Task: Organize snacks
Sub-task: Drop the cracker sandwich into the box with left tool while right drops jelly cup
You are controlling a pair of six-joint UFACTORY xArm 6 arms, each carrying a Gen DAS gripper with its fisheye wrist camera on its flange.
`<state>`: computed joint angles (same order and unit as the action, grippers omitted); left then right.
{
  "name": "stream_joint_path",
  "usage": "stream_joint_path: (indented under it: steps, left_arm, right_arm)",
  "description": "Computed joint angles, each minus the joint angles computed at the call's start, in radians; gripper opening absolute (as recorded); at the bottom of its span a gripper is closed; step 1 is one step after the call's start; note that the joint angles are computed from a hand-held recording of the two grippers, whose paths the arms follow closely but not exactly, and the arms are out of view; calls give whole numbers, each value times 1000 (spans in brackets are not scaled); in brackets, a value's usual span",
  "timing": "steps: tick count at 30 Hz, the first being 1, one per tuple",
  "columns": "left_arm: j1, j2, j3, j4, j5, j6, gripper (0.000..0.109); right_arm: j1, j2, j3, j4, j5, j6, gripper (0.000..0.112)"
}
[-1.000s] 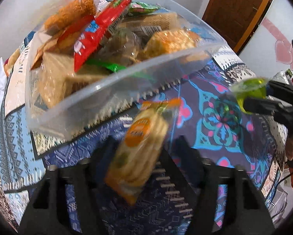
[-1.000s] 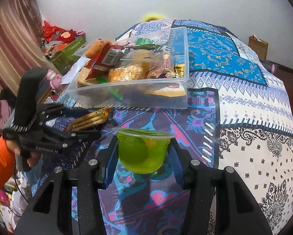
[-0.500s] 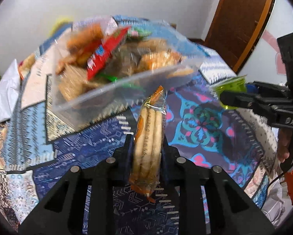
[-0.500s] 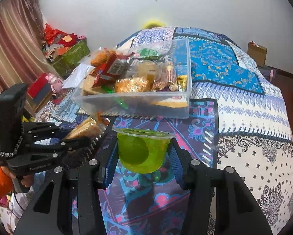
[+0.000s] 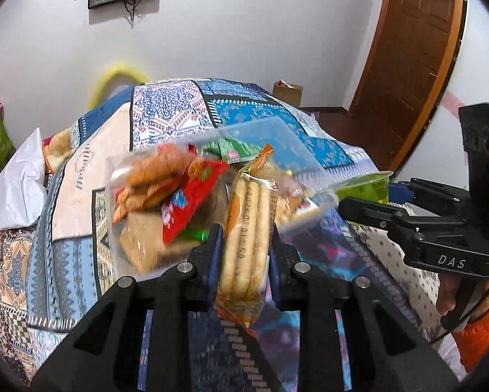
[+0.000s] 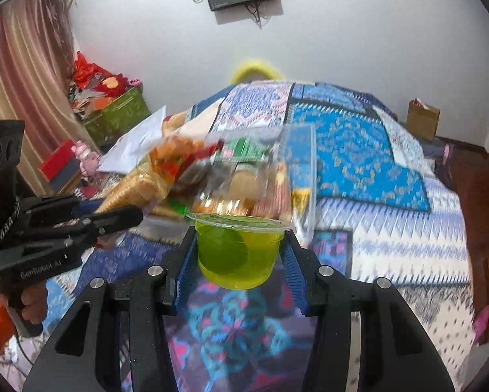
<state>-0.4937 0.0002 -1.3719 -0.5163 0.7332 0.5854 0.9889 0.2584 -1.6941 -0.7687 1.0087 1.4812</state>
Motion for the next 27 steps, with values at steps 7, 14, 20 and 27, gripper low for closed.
stream_joint_path:
  steps: [7,14,20,27]
  left_arm:
    - [-14,132,-134,6,2,-43,25]
    - [-30,223,-211,34,-6,-71,23]
    - [-33,252,-224,64,-18,-76,23]
    - [-8,244,-219,-18,50,-55,26]
  right_arm:
    - [-78,34,-43,3,-14,-31,45]
    - [-144,94,-83,54,-50,-68,45]
    - [-147,174,-173,73,2,-139,45]
    - [-122,211,-248,70,103,-204,47]
